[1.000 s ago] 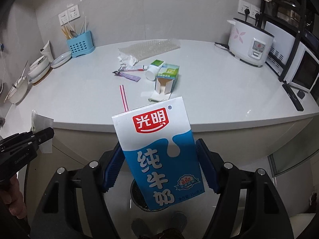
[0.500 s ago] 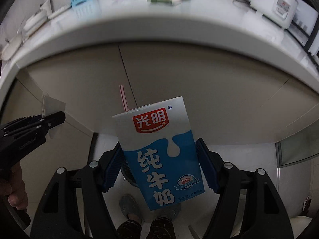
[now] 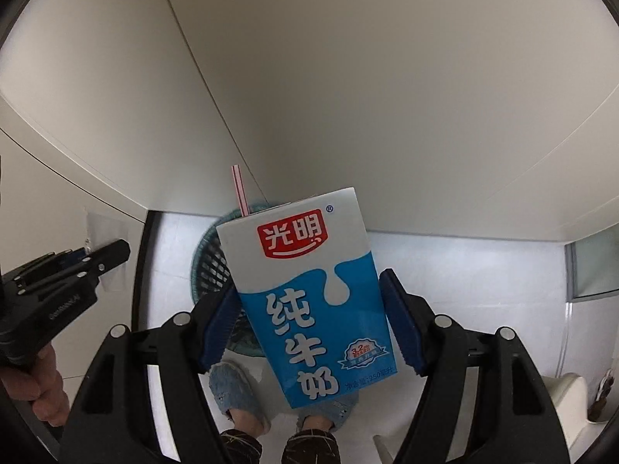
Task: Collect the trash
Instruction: 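Carry the pill bag and milk carton down toward the wastebasket with both grippers, then open the left gripper to drop the pill bag while the right gripper releases the milk carton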
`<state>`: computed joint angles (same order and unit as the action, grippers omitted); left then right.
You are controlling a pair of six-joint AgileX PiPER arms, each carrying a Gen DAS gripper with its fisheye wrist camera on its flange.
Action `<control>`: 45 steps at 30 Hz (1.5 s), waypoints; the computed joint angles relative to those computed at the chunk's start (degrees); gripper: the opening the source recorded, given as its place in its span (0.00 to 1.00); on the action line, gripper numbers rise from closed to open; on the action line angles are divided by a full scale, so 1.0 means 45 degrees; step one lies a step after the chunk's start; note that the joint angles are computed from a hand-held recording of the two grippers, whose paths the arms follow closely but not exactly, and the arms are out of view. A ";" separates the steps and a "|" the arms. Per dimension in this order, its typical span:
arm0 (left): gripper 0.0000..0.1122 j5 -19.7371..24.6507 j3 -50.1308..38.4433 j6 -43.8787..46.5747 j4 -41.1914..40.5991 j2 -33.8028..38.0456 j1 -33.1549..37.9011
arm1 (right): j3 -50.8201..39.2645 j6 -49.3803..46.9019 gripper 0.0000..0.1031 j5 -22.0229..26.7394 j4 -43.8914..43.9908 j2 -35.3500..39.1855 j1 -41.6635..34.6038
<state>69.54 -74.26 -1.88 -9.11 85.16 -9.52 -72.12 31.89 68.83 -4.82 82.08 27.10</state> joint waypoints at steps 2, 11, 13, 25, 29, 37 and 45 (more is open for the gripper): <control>0.22 -0.1175 0.1076 0.0208 -0.0016 0.0258 -0.0122 | 0.1151 0.0019 0.65 -0.1283 0.0003 0.0206 0.0107; 0.22 -0.4812 0.3906 0.1093 -0.0610 0.2127 -0.0687 | 0.3757 0.0673 0.65 -0.4210 -0.0091 0.1146 0.0418; 0.22 -0.5172 0.4119 0.1170 -0.0694 0.2462 -0.0798 | 0.3921 0.0759 0.65 -0.4409 -0.0045 0.1299 0.0464; 0.44 -0.5921 0.4460 0.0794 -0.0486 0.2505 -0.1288 | 0.3590 0.0342 0.65 -0.4536 0.0102 0.1894 0.0334; 0.59 -0.5713 0.4603 0.0867 -0.0351 0.2003 -0.0831 | 0.3379 0.0349 0.65 -0.4556 0.0062 0.1957 0.0442; 0.82 -0.5547 0.4846 0.1034 0.0052 0.1428 0.0235 | 0.3100 0.0347 0.65 -0.5225 0.0289 0.2449 0.0902; 0.87 -0.5342 0.4878 0.1414 0.0467 0.1426 0.1204 | 0.2652 0.0957 0.66 -0.5758 0.0224 0.3447 0.1512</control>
<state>45.50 -52.31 4.48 -7.01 91.58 -4.10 -60.19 36.20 42.91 -3.81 97.59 33.91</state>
